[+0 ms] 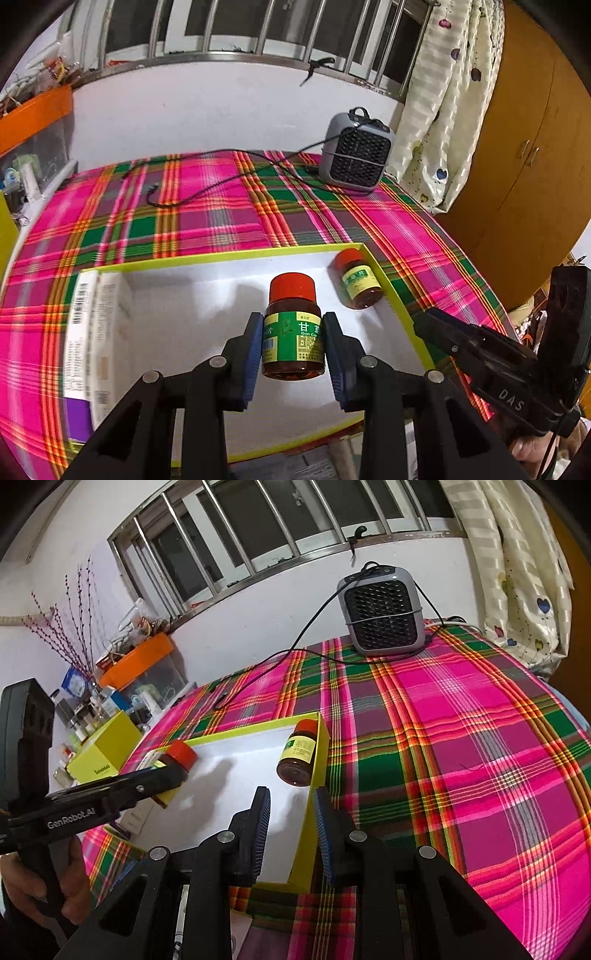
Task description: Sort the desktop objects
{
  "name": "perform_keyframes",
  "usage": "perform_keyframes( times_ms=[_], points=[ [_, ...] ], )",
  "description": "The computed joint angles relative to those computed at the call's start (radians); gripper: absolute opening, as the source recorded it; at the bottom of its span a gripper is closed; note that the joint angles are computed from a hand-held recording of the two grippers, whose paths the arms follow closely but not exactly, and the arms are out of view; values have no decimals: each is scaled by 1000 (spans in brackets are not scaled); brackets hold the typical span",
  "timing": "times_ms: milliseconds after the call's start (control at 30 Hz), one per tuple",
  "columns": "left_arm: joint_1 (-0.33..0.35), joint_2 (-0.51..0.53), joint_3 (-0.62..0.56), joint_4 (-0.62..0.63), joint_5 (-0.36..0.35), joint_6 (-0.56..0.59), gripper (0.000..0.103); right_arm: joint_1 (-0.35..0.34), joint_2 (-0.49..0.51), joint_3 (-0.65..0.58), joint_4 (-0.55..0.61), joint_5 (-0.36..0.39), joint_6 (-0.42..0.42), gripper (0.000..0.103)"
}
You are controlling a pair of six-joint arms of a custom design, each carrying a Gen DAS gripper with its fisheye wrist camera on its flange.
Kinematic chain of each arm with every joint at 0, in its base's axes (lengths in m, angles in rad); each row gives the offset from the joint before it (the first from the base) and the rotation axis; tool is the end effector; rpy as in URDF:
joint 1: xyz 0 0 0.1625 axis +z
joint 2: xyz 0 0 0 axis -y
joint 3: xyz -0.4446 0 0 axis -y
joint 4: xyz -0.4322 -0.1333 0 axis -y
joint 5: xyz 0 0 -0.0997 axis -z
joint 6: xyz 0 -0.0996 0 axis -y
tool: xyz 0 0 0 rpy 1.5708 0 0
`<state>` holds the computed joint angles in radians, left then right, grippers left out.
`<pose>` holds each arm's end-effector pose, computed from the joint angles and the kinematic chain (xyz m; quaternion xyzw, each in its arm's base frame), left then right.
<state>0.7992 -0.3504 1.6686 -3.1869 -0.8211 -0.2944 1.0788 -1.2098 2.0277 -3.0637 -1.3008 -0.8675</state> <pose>-0.3037 -0.6007 -0.1438 0.1647 0.9070 -0.3029 0.2417 -0.1380 -0.5959 0.2504 0.2183 -0.9102 0.3350 0.1075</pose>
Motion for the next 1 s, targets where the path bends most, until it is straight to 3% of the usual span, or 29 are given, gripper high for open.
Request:
perform_keyframes(
  times_ms=[633,1000],
  points=[
    [65,60,-193,269,-115,-108,33,-16,0,-23,51,19,56,27],
    [93,102,-273,230,-170,-130,33,-21,3,-29,67,24,69,27]
  ],
)
